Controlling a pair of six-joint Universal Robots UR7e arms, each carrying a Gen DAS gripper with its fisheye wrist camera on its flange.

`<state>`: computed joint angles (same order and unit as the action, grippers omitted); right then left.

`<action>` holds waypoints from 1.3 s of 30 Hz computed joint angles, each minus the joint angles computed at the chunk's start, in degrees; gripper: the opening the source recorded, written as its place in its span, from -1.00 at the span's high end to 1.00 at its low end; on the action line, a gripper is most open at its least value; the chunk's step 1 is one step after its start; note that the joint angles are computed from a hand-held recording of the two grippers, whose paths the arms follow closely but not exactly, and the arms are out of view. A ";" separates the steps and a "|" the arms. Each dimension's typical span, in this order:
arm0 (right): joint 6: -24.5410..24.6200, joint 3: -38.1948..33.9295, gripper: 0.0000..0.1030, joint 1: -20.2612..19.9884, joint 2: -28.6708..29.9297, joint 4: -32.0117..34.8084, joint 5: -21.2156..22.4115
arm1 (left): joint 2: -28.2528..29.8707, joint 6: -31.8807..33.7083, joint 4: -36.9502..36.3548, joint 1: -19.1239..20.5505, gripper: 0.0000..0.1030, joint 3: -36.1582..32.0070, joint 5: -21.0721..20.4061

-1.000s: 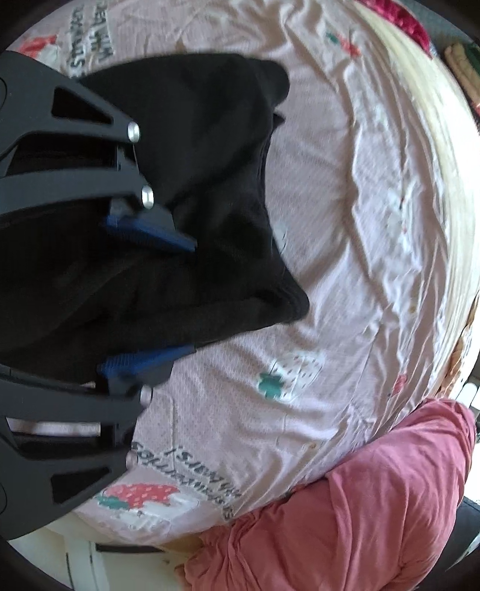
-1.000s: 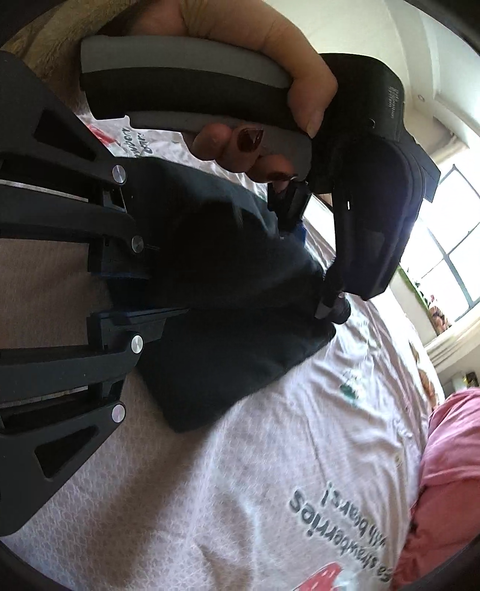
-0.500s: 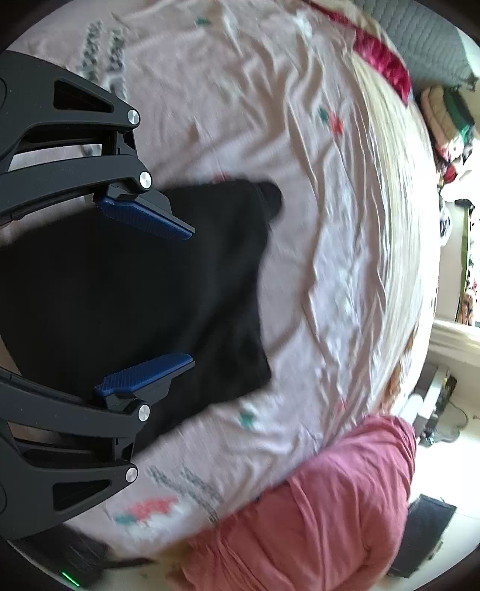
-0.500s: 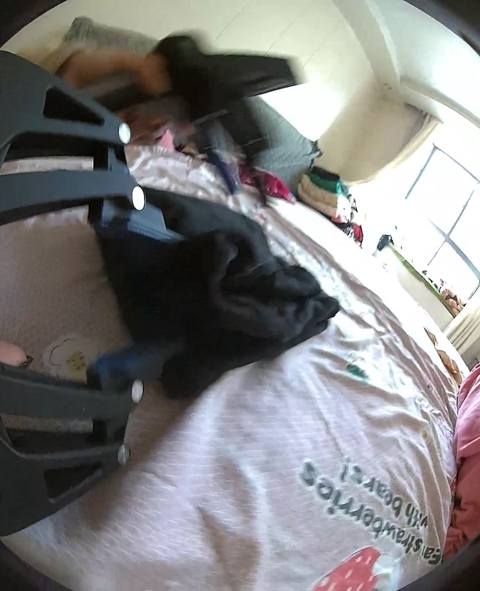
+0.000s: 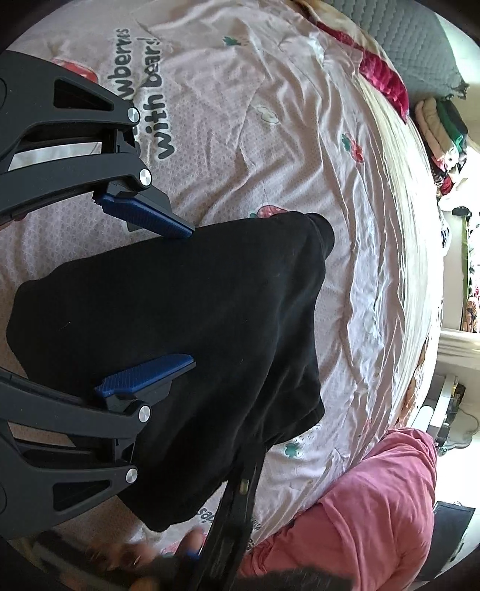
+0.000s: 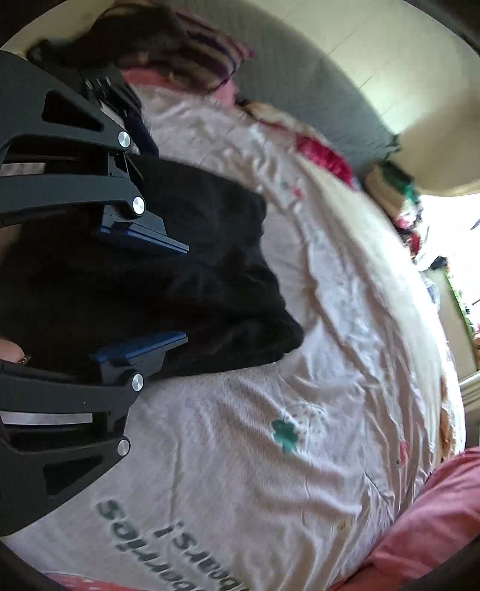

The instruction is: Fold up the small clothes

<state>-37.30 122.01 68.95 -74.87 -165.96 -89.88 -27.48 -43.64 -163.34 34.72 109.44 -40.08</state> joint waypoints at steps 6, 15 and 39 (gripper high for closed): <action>-5.03 1.15 0.82 0.27 0.17 -2.46 2.15 | -0.04 0.48 -2.48 -0.72 -0.12 0.77 -0.75; -15.18 4.30 0.93 -1.70 4.38 -21.44 -2.81 | -0.03 1.41 -6.49 -0.78 -0.21 2.36 -3.96; -15.36 17.43 -0.35 -6.46 -9.82 -25.84 7.33 | -2.08 -2.76 -8.35 -3.98 -0.23 7.19 -4.49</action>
